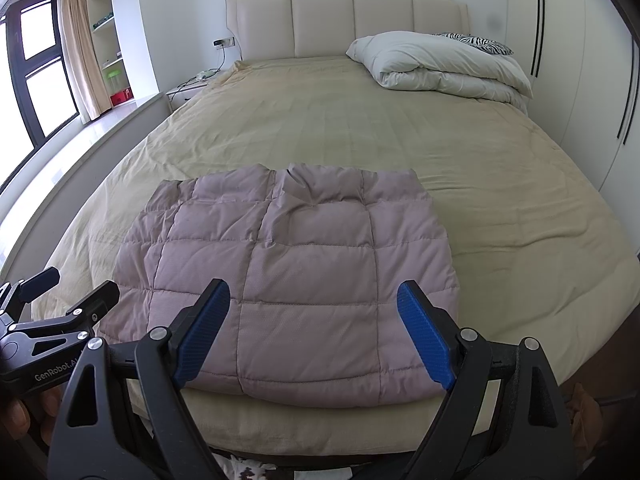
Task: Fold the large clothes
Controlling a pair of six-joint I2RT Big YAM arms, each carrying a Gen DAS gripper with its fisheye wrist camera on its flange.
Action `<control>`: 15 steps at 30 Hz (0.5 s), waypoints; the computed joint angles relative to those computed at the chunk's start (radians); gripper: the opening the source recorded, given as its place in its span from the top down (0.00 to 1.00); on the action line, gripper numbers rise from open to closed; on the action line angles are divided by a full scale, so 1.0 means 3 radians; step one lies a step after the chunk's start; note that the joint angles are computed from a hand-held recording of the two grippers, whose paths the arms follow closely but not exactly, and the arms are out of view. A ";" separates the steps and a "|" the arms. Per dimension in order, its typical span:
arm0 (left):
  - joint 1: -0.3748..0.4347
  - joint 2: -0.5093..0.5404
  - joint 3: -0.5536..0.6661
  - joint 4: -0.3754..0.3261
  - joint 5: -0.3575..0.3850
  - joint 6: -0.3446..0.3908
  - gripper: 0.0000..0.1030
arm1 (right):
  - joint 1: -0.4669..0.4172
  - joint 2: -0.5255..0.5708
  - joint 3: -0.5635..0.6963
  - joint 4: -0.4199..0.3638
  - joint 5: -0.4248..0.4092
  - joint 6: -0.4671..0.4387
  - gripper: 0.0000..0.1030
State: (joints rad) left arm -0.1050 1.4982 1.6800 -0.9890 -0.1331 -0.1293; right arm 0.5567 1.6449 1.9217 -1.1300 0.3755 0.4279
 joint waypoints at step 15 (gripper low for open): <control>-0.0004 0.0002 0.0003 -0.0005 -0.0009 0.0006 0.00 | 0.0006 -0.0003 -0.0014 0.0005 0.0005 0.0013 0.16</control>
